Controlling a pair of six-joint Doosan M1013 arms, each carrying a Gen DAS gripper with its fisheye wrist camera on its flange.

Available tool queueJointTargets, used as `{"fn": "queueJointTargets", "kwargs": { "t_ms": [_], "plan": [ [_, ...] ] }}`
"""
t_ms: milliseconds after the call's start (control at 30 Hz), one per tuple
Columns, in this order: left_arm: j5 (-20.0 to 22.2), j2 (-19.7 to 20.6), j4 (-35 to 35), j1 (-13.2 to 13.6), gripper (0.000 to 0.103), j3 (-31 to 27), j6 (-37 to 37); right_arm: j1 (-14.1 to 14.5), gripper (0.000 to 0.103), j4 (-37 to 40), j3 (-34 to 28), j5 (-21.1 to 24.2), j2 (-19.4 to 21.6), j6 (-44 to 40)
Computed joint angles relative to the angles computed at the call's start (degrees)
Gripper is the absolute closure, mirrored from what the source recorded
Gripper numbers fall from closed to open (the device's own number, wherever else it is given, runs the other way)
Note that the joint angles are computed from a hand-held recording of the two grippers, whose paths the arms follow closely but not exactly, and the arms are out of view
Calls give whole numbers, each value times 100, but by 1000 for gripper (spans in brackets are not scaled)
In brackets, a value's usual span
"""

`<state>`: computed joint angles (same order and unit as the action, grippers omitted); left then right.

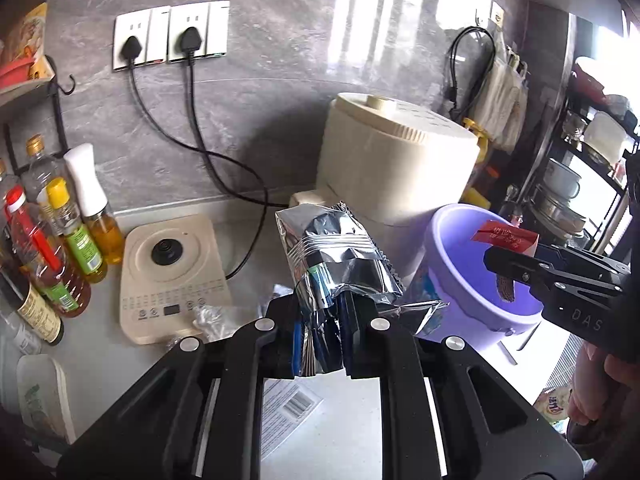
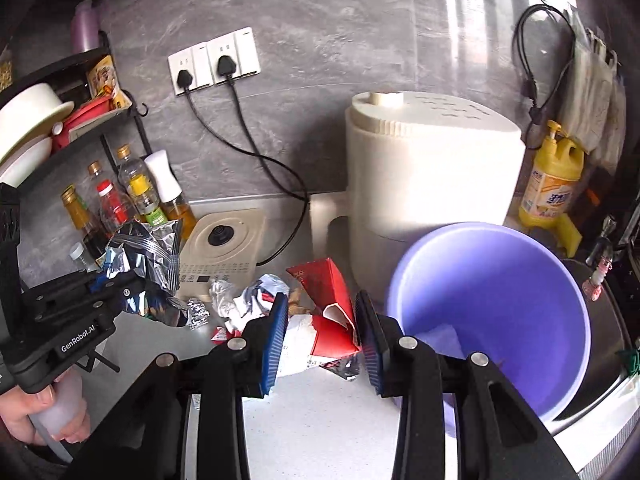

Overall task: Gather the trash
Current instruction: 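Carry the foil bag and red box into the purple bucket and release both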

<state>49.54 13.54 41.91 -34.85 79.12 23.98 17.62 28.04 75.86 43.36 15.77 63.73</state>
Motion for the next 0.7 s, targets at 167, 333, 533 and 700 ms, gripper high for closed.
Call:
{"fn": "queueJointTargets", "kwargs": {
  "t_ms": [167,333,533,700],
  "plan": [
    [-228,281,-131,-39,88,-426,385,-269,67,-25,-14,-281,-11,122],
    [-399,537,-279,-59,88,-818,627,-549,49,-38,-136,-297,118,382],
    [-561,771,-531,-103,88,-1162,1025,-882,26,880,180,-623,-14,-428],
    [-613,945,-929,-88,88,-1402,1427,-1112,23,1105,331,-597,-85,-424]
  ]
}}
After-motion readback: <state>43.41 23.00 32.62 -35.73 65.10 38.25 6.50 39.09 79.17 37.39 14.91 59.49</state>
